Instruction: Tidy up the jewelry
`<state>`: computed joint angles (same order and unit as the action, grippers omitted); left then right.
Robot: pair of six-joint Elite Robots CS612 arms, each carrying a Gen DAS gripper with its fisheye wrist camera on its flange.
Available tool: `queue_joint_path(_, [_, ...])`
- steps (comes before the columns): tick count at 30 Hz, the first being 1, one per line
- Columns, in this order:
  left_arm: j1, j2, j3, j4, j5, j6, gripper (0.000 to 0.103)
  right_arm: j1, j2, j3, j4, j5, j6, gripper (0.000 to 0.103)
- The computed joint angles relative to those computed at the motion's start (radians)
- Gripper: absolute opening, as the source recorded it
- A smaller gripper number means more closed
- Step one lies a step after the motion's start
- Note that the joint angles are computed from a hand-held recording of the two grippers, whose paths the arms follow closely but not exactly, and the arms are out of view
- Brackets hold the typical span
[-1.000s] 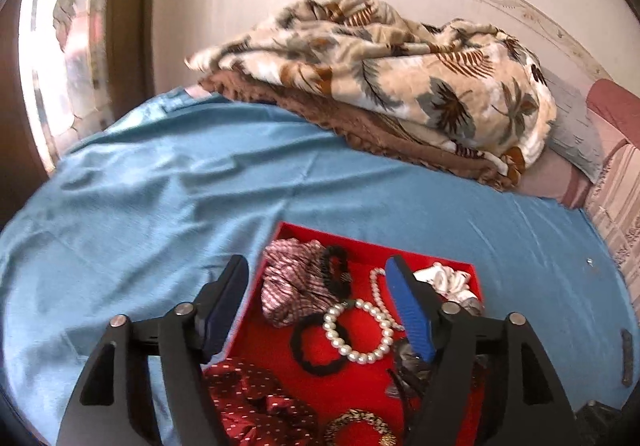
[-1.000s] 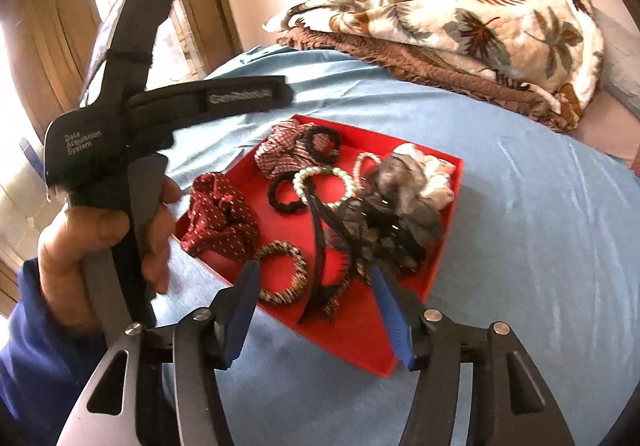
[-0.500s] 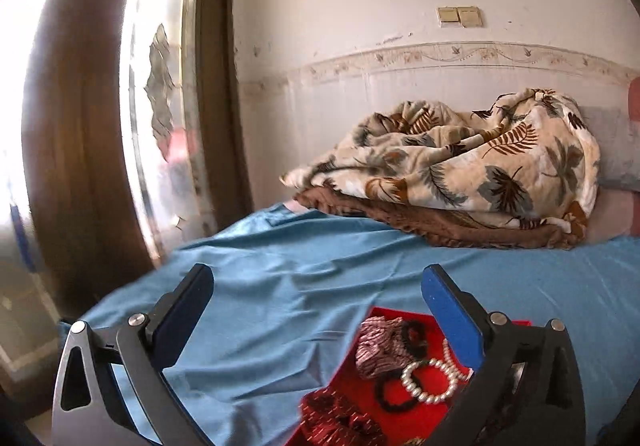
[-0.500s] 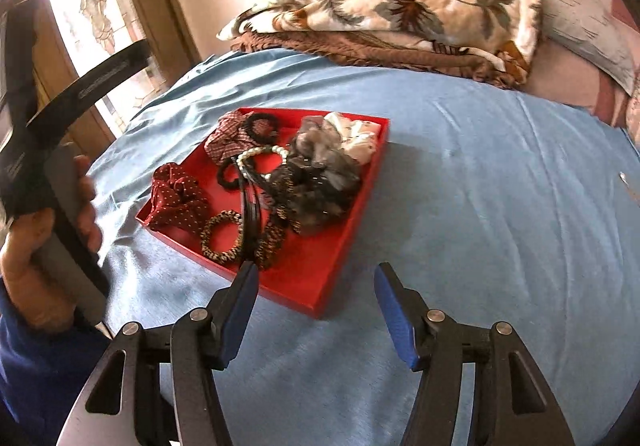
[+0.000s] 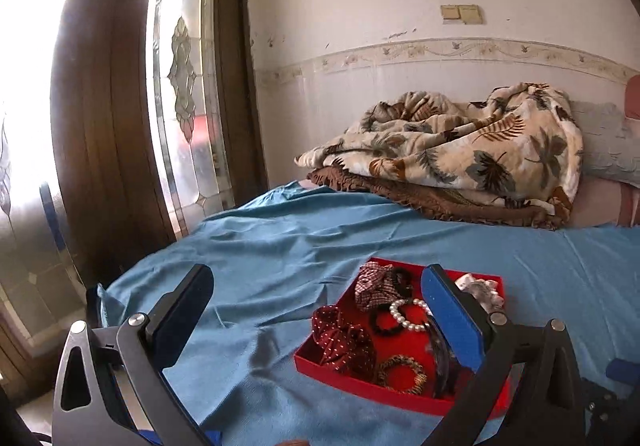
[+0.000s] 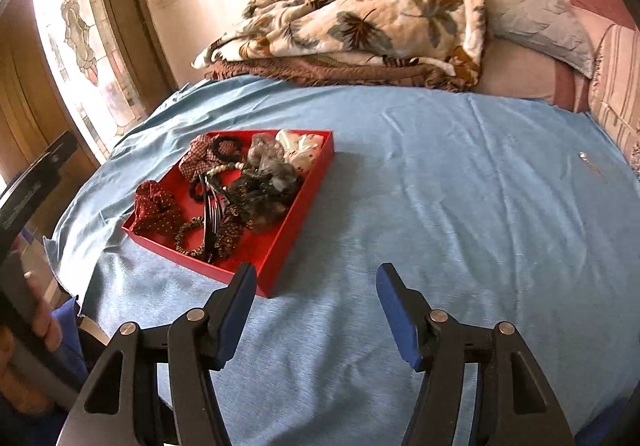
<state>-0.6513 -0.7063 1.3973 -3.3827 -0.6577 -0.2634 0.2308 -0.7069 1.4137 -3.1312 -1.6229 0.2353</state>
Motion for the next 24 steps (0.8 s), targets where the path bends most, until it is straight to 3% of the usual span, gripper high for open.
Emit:
queue_joint_path(3, [-0.012, -0.024, 0.027, 0.013, -0.046, -0.026, 0.103, 0.001, -0.009, 0.021, -0.040, -0.015, -0.002, 0.071])
queue_joint_path(7, [-0.022, -0.053, 0.051, 0.098, -0.123, -0.076, 0.103, 0.002, -0.019, 0.042, -0.080, -0.034, -0.011, 0.073])
queue_joint_path(14, [-0.036, -0.062, 0.060, 0.212, -0.154, -0.094, 0.103, -0.001, -0.027, 0.068, -0.118, -0.071, -0.007, 0.077])
queue_joint_path(24, [-0.028, -0.077, 0.077, 0.325, -0.258, -0.143, 0.103, 0.005, -0.028, 0.074, -0.103, -0.118, -0.016, 0.078])
